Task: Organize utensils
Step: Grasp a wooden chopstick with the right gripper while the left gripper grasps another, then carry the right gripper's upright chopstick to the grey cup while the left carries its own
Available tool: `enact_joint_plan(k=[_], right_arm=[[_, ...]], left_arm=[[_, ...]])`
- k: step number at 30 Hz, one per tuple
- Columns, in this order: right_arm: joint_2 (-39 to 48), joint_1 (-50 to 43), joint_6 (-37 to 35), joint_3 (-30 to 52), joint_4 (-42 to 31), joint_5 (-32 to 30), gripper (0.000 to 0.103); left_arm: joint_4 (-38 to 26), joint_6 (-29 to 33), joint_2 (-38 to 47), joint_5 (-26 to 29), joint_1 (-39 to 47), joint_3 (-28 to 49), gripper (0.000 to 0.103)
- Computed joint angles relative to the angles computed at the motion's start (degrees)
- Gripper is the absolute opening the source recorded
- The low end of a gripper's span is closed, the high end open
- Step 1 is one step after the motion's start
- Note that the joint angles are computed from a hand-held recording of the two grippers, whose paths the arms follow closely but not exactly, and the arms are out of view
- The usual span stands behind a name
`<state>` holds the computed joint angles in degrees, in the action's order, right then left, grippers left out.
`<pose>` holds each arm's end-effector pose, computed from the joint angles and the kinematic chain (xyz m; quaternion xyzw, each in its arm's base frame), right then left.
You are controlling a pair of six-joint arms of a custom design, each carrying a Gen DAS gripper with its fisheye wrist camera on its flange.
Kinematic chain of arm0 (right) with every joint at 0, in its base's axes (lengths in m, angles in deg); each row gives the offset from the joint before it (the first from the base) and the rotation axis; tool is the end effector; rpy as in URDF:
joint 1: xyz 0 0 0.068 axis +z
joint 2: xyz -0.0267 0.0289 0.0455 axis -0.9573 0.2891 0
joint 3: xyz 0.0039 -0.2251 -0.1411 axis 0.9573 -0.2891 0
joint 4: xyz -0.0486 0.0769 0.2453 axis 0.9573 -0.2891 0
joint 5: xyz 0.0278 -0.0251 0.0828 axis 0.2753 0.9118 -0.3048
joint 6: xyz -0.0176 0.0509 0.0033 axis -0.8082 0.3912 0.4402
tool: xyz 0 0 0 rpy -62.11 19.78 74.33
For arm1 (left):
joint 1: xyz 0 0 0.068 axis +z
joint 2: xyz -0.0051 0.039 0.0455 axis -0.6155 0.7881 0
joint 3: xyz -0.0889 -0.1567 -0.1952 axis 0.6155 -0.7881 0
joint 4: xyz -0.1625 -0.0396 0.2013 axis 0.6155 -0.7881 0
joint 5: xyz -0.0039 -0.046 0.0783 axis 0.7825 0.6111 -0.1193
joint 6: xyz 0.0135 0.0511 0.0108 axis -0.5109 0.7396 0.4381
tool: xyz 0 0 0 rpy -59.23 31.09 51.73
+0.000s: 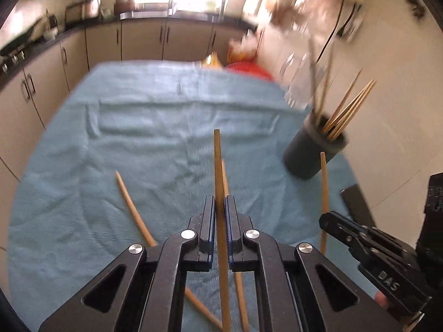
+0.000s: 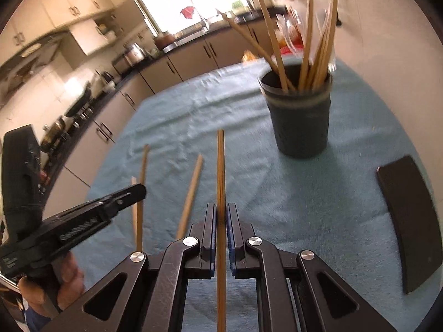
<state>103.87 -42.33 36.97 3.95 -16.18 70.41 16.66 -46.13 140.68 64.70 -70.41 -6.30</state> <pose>0.2123 0.1212 0.1788 0.0943 0.9133 0.1726 0.3566 0.2843 -0.1812 0.2039 0.1140 0.9239 -0.1640 0.3263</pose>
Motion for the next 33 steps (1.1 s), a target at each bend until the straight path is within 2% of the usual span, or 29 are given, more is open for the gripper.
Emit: enact_joint_plan(k=[7,10,17,26,33], right_arm=[[-10.9,10.3,2.5,-2.6,-1.8,12.3,0.007],[-14.0,16.9,4.3,-2.7,-3.8,19.1,0.007],[-16.4,28.7,9.4,-2.4,-8.4,31.3,0.007],[-18.8,36.6,13.5,-1.2,-14.6,39.2,0.007],[-19.9,37.4,13.2,-0.5,-16.0,41.8,0.007]], left_arm=[[1.4,-0.5,-15.9,-5.9,-3.3,-8.9,0.006],[0.7,-0.4,-20.7,-6.7,-4.3,-11.0,0.006],[-1.0,-1.8,-29.3,-9.7,-8.4,-15.5,0.006],[-4.2,-3.6,-35.2,-13.5,-12.7,-17.1,0.006],[-5.1,-3.4,-37.1,-14.1,-13.2,-16.8,0.006]])
